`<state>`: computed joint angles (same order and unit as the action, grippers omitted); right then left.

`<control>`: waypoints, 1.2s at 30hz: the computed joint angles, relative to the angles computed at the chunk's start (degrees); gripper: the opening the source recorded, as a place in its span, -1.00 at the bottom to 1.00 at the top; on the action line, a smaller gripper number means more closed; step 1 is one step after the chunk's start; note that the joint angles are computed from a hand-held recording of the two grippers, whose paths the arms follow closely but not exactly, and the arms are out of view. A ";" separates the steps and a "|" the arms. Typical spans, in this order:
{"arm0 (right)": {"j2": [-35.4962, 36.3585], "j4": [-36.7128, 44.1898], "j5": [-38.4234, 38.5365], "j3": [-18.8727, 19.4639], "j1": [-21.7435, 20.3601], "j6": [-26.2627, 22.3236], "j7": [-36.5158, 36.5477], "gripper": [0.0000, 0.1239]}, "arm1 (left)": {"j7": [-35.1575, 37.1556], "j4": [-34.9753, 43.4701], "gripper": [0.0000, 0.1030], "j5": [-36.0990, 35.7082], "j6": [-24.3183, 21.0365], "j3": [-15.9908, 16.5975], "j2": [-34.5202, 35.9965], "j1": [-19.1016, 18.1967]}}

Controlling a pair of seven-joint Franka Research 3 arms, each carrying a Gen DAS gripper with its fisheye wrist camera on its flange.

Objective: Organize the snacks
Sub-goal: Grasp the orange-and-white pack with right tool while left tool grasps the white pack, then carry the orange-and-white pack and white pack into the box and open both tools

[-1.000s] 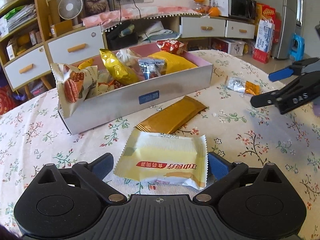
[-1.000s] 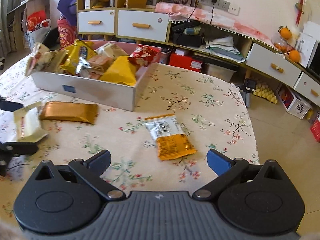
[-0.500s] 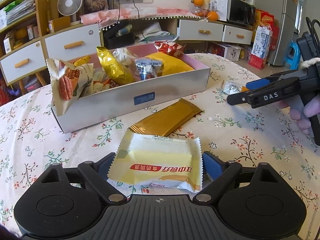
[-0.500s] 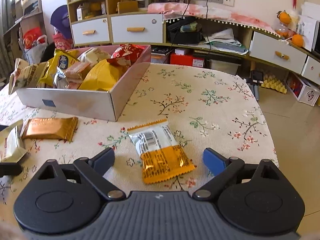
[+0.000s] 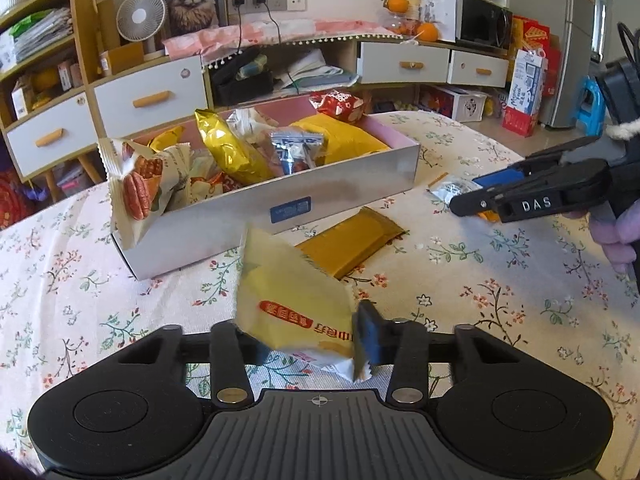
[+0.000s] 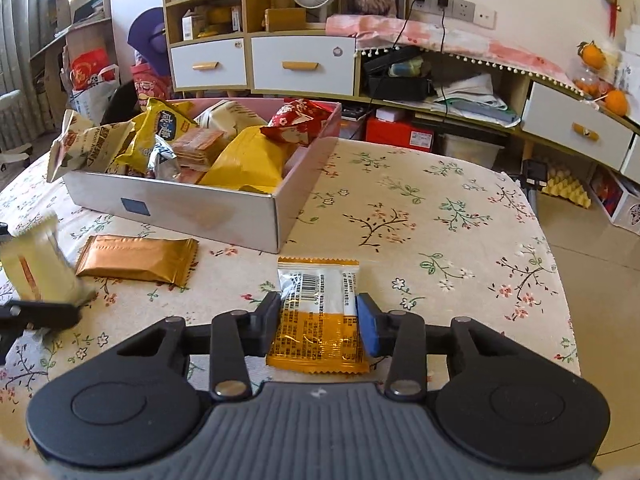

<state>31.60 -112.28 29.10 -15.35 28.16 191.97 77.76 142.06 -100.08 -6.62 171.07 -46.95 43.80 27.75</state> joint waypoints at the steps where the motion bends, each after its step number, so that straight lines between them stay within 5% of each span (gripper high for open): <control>1: -0.19 0.05 -0.21 0.60 -0.53 -0.25 -0.06 -0.40 | -0.30 0.16 -0.32 -0.09 -0.25 0.14 -0.05 -0.07; 11: -2.00 -1.05 -2.25 4.06 -2.97 0.30 -0.73 -0.41 | 0.72 0.57 -0.73 -1.63 -1.20 -0.35 -0.04 0.54; 26: -4.70 -2.16 -4.79 13.21 -9.40 3.27 -2.14 -0.40 | -0.45 0.18 -0.76 -3.52 -0.04 -5.14 -0.51 4.35; 31: -3.54 1.12 -4.87 14.45 -10.12 4.22 -1.55 -0.40 | -3.13 5.08 -0.76 -3.60 -1.16 -1.97 -1.00 0.11; 36: 0.33 8.73 -3.40 11.48 -7.96 2.27 -1.01 -0.40 | -6.93 19.34 -0.75 -2.88 -8.07 7.98 1.30 -10.89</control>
